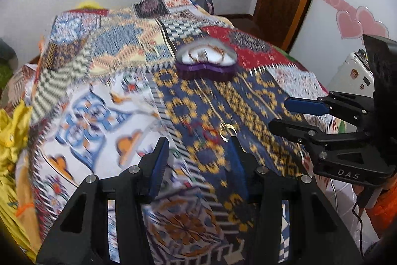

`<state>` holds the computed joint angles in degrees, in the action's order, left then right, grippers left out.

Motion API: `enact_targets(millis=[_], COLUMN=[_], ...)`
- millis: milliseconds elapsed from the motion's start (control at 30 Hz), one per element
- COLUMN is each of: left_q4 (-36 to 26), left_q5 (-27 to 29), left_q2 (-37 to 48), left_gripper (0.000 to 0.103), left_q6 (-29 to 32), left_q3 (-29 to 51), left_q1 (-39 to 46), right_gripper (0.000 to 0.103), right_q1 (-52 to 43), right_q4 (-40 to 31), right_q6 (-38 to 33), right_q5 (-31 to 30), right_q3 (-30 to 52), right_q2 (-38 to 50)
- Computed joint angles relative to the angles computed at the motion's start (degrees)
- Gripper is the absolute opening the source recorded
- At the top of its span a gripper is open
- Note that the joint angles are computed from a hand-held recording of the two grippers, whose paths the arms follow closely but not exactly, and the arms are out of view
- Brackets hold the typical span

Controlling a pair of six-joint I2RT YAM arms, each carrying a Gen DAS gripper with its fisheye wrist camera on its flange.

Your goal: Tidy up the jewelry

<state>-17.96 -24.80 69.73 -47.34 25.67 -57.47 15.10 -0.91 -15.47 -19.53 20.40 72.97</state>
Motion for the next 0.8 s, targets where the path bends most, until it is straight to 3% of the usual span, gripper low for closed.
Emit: enact_targets(millis=[67, 433, 533, 667, 800], left_q4=[1.9, 9.0, 11.0, 13.2, 11.5], left_q5=[0.3, 1.9, 2.9, 5.0, 4.2], left_q2=[1.7, 8.1, 7.5, 4.6, 2.1], left_gripper=[0.048, 0.024, 0.01, 0.009, 0.009], left_q6=[-1.3, -2.1, -2.2, -2.2, -2.2], left_q3=[-0.6, -1.3, -2.8, -5.2, -5.7], left_q1=[-1.5, -3.3, -2.6, -0.6, 0.8], right_gripper=[0.042, 0.042, 0.042, 0.042, 0.042], right_q1=[-0.7, -3.9, -3.3, -1.7, 0.2], right_q4=[-0.1, -0.5, 1.0, 3.0, 5.5], right_q6=[-0.4, -1.1, -0.6, 0.1, 0.5], right_q5=[-0.5, -2.2, -1.9, -1.0, -0.4], right_q3=[-0.8, -2.5, -2.4, -2.1, -1.2], right_q2=[0.2, 0.5, 1.7, 3.4, 6.2])
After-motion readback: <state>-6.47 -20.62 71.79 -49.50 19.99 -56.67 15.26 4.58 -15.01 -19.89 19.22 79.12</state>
